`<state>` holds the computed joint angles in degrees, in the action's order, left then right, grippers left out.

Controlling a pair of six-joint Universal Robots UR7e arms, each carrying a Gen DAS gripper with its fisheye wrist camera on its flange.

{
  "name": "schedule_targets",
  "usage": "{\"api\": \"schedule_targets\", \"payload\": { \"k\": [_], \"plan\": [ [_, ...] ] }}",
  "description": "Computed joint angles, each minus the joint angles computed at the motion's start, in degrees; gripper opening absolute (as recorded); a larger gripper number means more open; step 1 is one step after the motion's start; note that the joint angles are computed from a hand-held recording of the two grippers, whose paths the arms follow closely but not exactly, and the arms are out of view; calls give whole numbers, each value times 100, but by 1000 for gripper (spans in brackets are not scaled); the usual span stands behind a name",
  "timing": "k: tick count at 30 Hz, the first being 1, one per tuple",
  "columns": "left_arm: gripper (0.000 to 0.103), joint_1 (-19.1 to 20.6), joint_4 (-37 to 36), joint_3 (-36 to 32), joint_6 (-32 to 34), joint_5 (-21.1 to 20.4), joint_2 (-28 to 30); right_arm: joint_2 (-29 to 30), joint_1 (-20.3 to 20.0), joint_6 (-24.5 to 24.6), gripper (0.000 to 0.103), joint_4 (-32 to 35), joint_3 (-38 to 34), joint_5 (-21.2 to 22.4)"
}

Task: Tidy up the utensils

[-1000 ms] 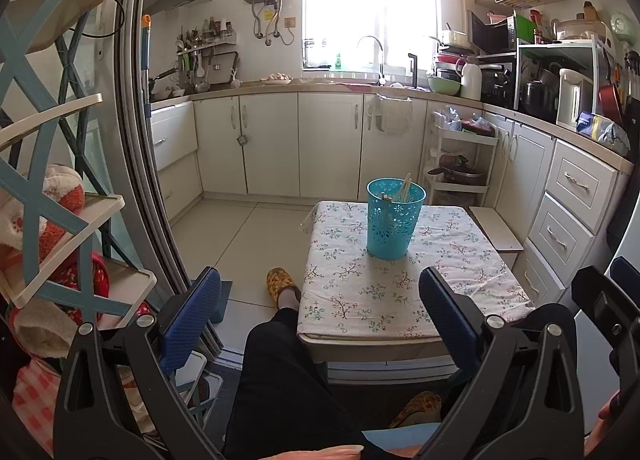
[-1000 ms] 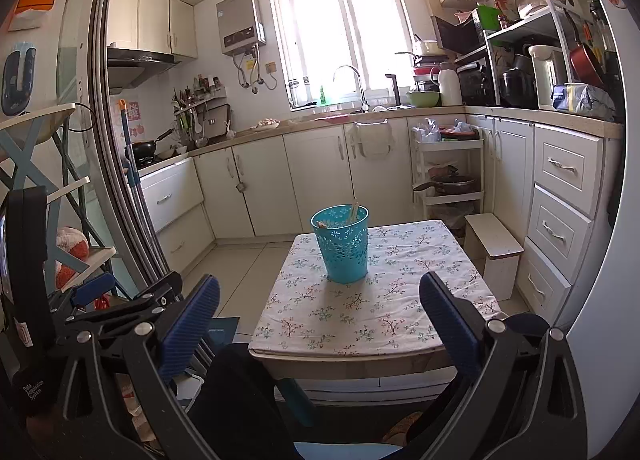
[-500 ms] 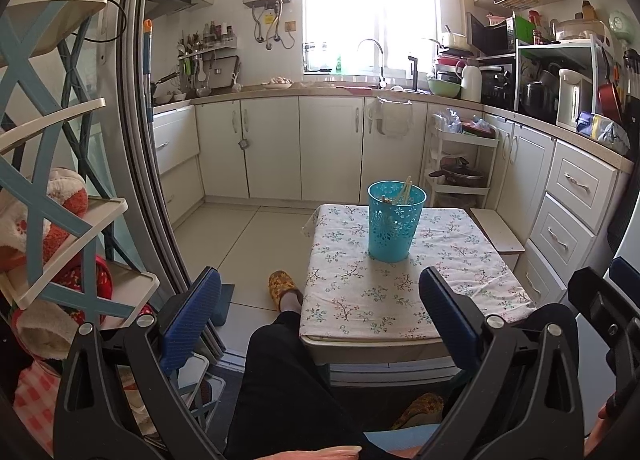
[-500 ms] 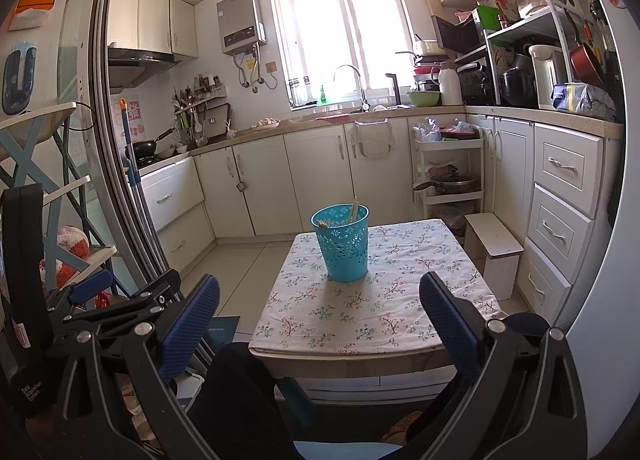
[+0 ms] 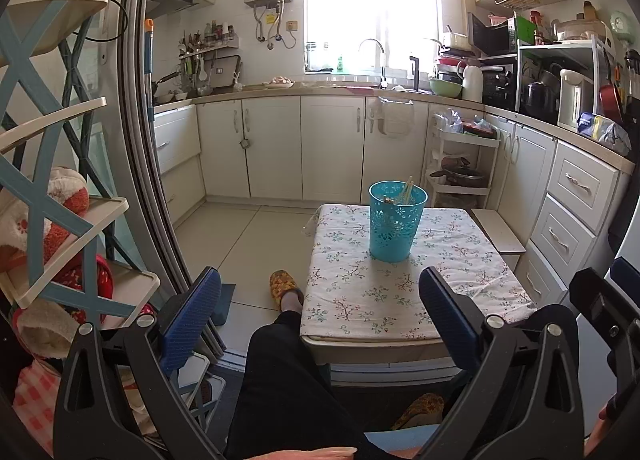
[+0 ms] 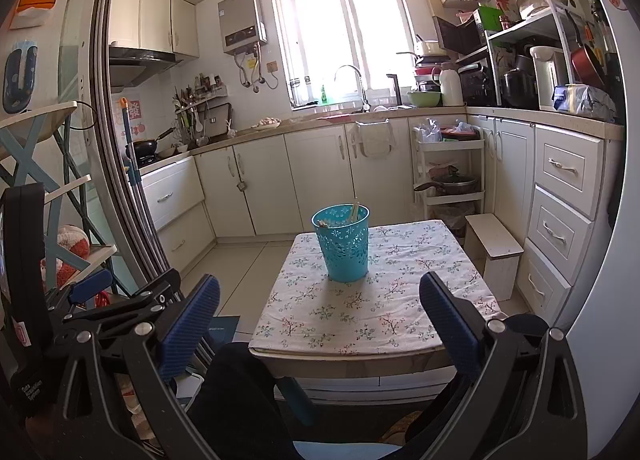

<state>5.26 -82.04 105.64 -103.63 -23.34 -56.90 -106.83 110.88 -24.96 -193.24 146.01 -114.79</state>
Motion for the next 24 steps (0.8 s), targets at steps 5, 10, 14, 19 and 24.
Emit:
{"api": "schedule_targets", "payload": {
  "k": [5, 10, 14, 19, 24],
  "plan": [
    [95, 5, -9, 0, 1, 6, 0, 23, 12, -8, 96, -39, 16, -8],
    [95, 2, -9, -4, 2, 3, 10, 25, 15, -5, 96, -42, 16, -11],
    [95, 2, -11, -4, 2, 1, 11, 31, 19, -3, 96, -47, 17, -14],
    [95, 4, -17, 2, 12, 4, 6, 39, 27, -5, 96, -54, 17, -23],
    [95, 2, -12, -1, 2, 4, 10, 50, 37, 3, 96, -62, 18, -34]
  ]
}}
